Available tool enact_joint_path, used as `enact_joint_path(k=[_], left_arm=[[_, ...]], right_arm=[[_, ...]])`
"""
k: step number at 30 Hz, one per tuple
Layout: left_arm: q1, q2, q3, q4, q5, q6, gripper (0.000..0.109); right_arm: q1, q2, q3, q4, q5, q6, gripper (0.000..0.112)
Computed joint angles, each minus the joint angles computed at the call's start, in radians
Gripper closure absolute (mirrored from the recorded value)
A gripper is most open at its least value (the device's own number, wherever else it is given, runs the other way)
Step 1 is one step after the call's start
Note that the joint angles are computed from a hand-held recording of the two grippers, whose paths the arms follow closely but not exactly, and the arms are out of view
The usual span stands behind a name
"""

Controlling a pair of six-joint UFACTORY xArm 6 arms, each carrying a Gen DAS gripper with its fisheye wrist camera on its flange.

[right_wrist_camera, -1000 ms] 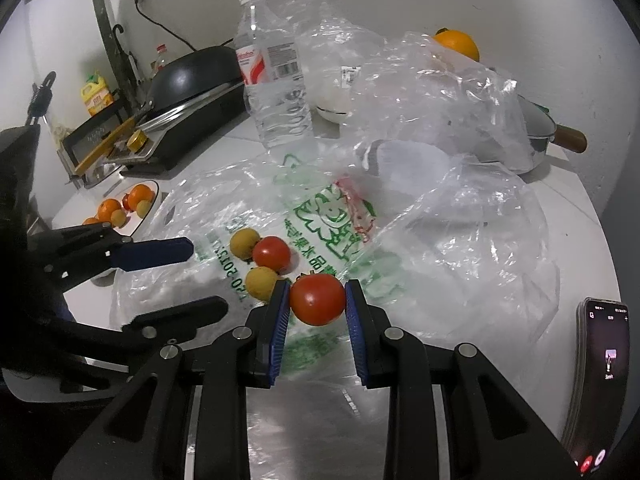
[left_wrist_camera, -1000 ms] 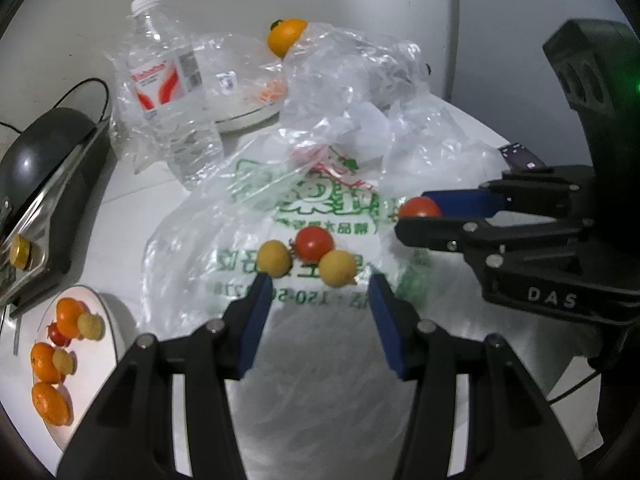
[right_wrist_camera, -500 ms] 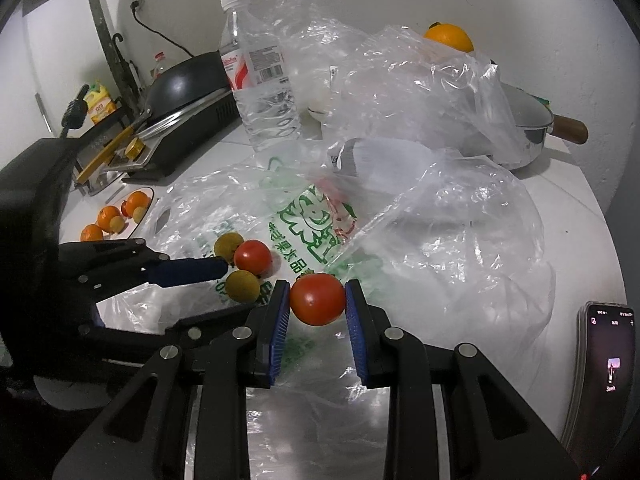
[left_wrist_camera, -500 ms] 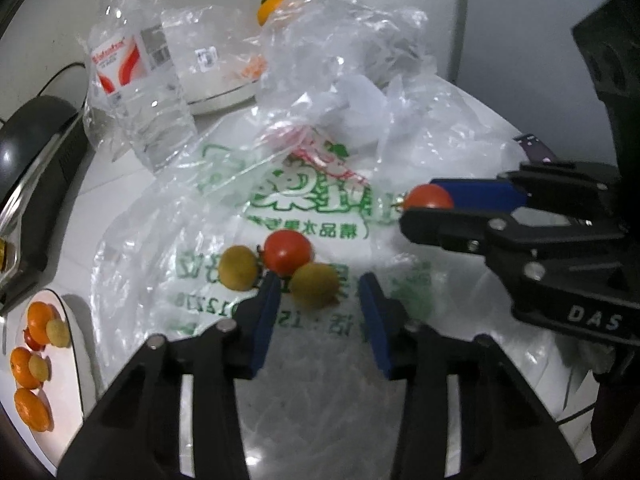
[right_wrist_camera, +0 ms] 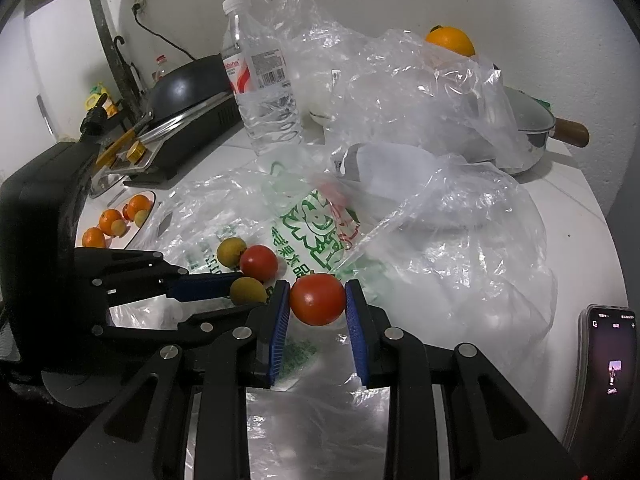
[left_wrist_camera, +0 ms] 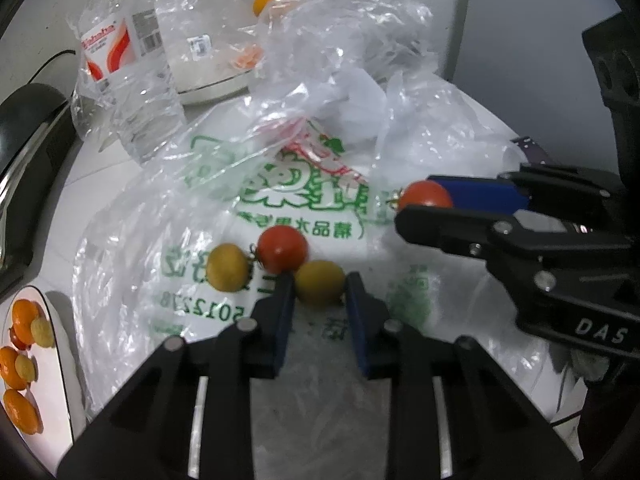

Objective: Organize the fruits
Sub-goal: 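Grasp a red cherry tomato with the right tool while the left tool grasps a yellow fruit, then lift both held fruits and carry them over to the white plate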

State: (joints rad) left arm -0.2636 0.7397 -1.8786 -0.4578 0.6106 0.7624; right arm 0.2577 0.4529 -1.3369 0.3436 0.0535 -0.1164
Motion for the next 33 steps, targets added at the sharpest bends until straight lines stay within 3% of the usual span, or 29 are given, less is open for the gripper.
enact_joint_path(k=[20,33], left_arm=[[0.047,-0.187,0.205,-0.230,-0.019,0.261,0.082],[0.102,-0.279,0.301,-0.362,-0.017,0.397,0.082]], right_arm=[[-0.002,-0.028,-0.017,-0.614,0.036,0.562,0.083],[0.037,-0.044,-0.058,-0.864,0.103,0.800,0.083]])
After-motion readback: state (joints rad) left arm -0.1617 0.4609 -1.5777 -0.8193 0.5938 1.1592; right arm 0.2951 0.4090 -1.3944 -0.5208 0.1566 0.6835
